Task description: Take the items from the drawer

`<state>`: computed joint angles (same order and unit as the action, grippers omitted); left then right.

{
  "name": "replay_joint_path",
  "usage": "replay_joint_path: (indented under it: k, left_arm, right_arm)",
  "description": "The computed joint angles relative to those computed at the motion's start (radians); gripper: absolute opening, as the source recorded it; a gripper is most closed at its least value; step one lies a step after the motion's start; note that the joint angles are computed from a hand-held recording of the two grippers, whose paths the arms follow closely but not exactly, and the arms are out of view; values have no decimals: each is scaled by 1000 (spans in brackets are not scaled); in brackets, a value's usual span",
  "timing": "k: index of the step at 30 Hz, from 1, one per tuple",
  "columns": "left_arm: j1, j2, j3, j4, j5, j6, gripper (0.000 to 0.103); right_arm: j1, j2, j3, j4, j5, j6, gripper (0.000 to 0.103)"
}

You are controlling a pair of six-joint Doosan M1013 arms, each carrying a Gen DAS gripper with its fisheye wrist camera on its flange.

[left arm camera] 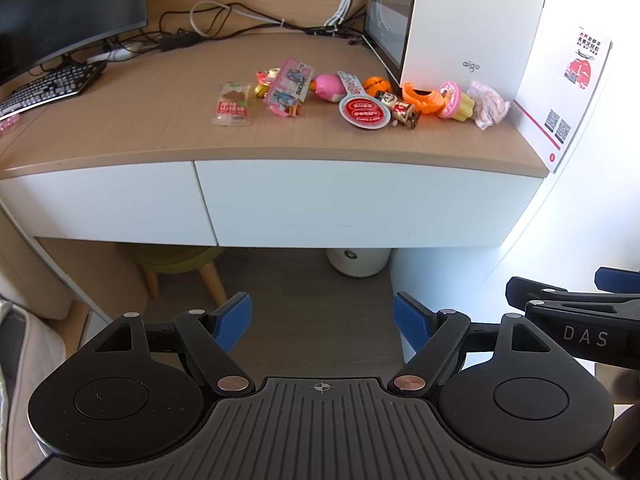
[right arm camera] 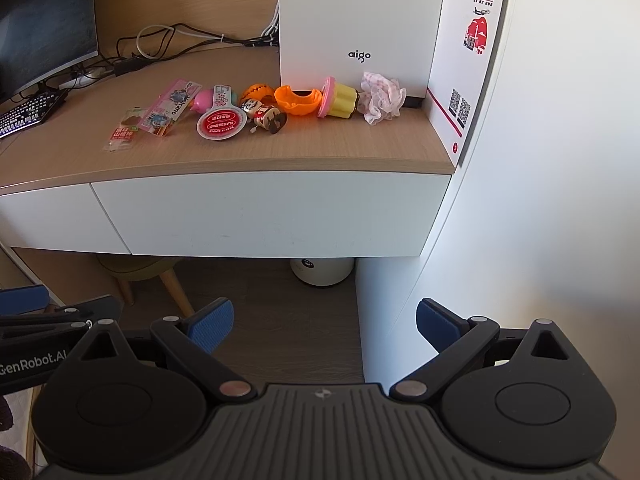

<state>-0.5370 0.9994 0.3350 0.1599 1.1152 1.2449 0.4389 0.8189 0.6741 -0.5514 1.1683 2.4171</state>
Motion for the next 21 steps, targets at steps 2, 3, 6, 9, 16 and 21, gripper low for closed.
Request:
replay_joint_path:
  k: [2, 3, 6, 9, 16, 21]
  left_arm:
    - [0, 1, -1, 1, 1, -1, 83]
    - [0, 2, -3, 0, 2, 0, 83]
    - [0, 2, -3, 0, 1, 1, 83]
    - [0, 1, -2, 0, 2, 1, 83]
    - [0, 2, -4, -1, 5, -1, 83]
    - [-1, 2, -5, -1, 6, -1, 83]
  right_arm:
    - [0, 0, -1, 1, 0, 0, 99]
    - [1, 1, -1, 1, 0, -1, 99]
    - [1, 1, -2, 2, 1, -1, 99]
    - [1, 2, -3, 5, 2, -5, 99]
    - [-1, 4, -6, 17, 2, -16, 99]
    - [-2, 4, -7, 19, 2, -17, 99]
